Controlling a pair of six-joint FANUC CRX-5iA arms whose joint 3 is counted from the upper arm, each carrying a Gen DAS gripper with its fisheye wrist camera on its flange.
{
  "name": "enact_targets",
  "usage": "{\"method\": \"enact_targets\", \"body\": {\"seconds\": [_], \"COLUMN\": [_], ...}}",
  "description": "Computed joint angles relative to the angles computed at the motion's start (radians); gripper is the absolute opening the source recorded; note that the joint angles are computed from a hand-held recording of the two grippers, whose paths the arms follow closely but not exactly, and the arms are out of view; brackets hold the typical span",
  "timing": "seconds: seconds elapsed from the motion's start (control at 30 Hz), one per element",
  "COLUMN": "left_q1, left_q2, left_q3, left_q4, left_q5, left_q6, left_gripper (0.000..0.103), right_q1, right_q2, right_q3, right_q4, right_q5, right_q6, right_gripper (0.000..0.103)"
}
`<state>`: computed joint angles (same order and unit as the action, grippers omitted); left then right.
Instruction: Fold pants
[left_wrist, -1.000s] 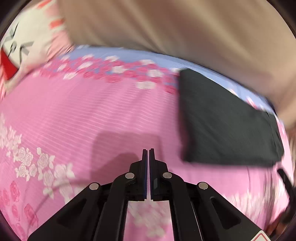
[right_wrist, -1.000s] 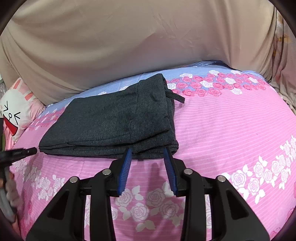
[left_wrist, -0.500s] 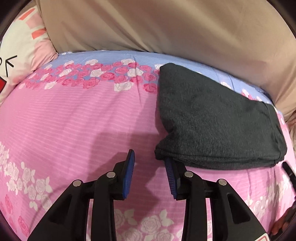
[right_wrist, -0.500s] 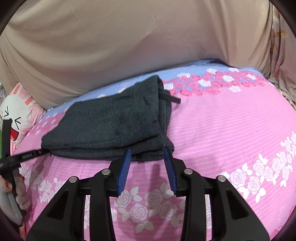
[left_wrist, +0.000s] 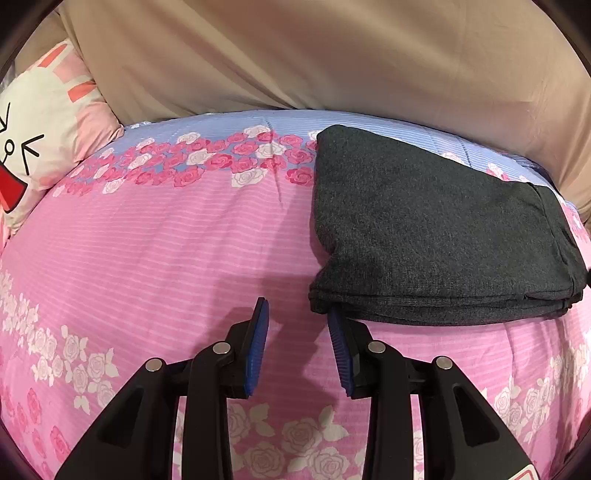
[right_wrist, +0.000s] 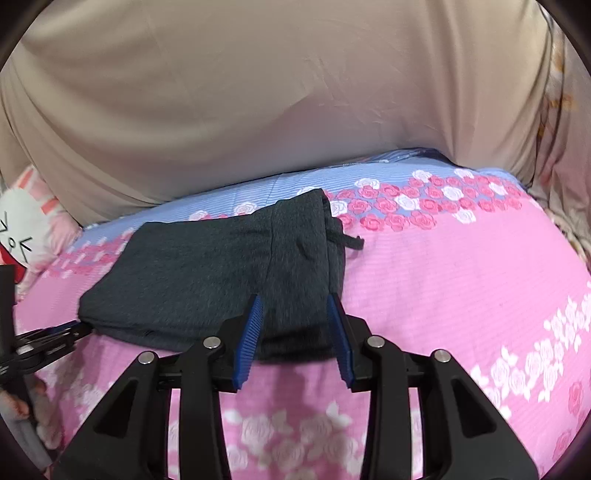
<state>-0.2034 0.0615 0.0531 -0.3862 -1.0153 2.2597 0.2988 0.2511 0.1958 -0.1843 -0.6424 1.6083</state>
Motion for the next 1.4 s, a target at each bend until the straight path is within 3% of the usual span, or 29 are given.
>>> {"method": "enact_targets", "body": {"seconds": [0.07, 0.2, 0.3, 0.4, 0.47, 0.5, 0.57, 0.63, 0.73, 0.9, 1.03, 1.1, 1.2, 1.27, 1.33, 1.37, 1.4], "left_q1": [0.004, 0.025, 0.007, 0.056, 0.09, 0.098, 0.105, 0.111, 0.076, 0.027, -0.052, -0.089, -0.137, -0.2, -0.256, -0.27, -0.272], "left_q2": [-0.001, -0.006, -0.012, -0.093, -0.125, -0.121, -0.07, 0.028, 0.063, -0.026, -0.092, -0.104, -0.117, -0.126, -0.115, -0.112, -0.108], "left_q3": [-0.003, -0.02, -0.006, -0.089, -0.117, -0.112, -0.071, -0.007, 0.015, -0.041, -0.088, -0.095, -0.098, -0.09, -0.066, -0.06, -0.057], "left_q4": [0.009, 0.037, -0.021, 0.092, 0.184, 0.211, 0.254, 0.285, 0.175, 0.106, -0.003, -0.048, -0.113, -0.224, -0.321, -0.342, -0.342], "left_q5": [0.003, 0.008, -0.042, 0.056, 0.123, 0.144, 0.164, 0.125, 0.127, 0.141, 0.143, 0.132, 0.111, 0.085, 0.03, 0.021, 0.021], "left_q6": [-0.005, -0.014, 0.038, -0.025, -0.076, -0.097, -0.137, -0.16, -0.093, -0.018, 0.085, 0.126, 0.174, 0.259, 0.332, 0.341, 0.334], "left_gripper": [0.034, 0.035, 0.023, 0.024, 0.024, 0.024, 0.024, 0.032, 0.042, 0.042, 0.063, 0.066, 0.072, 0.075, 0.087, 0.087, 0.087], "right_q1": [0.019, -0.004, -0.011, -0.02, -0.031, -0.03, -0.007, 0.013, -0.016, -0.009, 0.017, 0.022, 0.027, 0.031, 0.048, 0.062, 0.071], "right_q2": [0.056, 0.066, 0.049, 0.001, -0.006, 0.0, 0.044, 0.1, 0.082, -0.049, -0.15, -0.179, -0.227, -0.266, -0.295, -0.31, -0.316], "right_q3": [0.022, 0.034, 0.025, -0.003, 0.024, 0.038, 0.082, 0.094, 0.088, -0.056, -0.205, -0.245, -0.294, -0.342, -0.391, -0.421, -0.44], "right_q4": [0.116, 0.078, 0.049, -0.001, -0.072, -0.086, -0.043, 0.069, -0.021, -0.031, 0.032, 0.041, 0.03, 0.036, 0.088, 0.135, 0.17], "right_q5": [-0.042, -0.067, -0.064, -0.026, -0.04, -0.047, -0.077, -0.092, -0.078, -0.009, 0.059, 0.063, 0.067, 0.124, 0.177, 0.211, 0.233], "right_q6": [-0.079, -0.074, -0.071, -0.044, 0.013, 0.029, 0.035, -0.04, 0.027, 0.051, 0.009, 0.0, -0.007, -0.021, -0.064, -0.097, -0.121], "right_gripper": [0.04, 0.053, 0.053, 0.045, 0.027, 0.022, 0.007, 0.0, 0.0, 0.004, 0.005, 0.009, 0.038, 0.061, 0.078, 0.089, 0.092]}}
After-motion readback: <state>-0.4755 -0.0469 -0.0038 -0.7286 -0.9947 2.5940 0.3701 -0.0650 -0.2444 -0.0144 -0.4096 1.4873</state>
